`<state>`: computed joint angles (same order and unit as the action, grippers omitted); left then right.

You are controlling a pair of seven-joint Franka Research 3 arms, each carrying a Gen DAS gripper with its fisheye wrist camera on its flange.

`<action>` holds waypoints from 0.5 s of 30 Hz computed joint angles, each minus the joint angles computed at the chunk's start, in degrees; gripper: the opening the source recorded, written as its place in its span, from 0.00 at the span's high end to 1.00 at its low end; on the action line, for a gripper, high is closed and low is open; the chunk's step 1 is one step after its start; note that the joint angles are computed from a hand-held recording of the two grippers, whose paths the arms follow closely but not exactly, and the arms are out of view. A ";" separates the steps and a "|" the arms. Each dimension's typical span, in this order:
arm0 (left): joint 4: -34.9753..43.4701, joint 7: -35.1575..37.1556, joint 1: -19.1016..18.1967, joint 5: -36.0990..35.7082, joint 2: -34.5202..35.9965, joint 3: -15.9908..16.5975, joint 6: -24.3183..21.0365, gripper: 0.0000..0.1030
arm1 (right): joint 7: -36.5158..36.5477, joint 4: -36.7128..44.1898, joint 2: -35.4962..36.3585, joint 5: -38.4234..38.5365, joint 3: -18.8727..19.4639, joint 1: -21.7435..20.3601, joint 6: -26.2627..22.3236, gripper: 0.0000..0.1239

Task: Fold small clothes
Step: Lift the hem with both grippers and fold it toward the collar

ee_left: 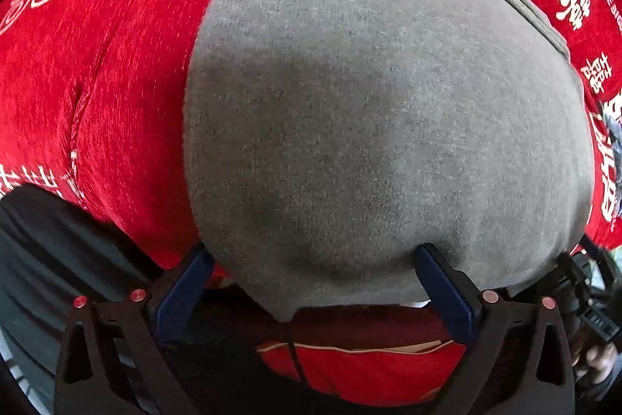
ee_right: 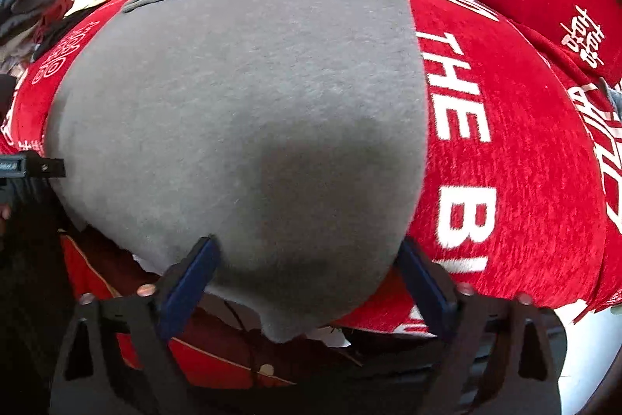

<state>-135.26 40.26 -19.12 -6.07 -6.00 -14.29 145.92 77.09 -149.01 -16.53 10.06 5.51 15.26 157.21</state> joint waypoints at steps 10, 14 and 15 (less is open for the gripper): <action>-5.33 3.80 -1.29 0.71 -7.32 0.71 0.75 0.52 | -9.52 5.28 3.03 11.45 -4.57 1.49 -3.08 0.87; -4.96 4.89 -1.45 0.63 -8.86 1.40 -4.35 0.51 | -6.19 6.67 3.13 9.21 -3.05 -1.08 -5.60 0.79; -5.78 4.33 -1.42 1.39 -10.35 1.00 -4.98 0.51 | -4.00 6.36 2.65 6.50 -2.05 -2.11 -4.60 0.69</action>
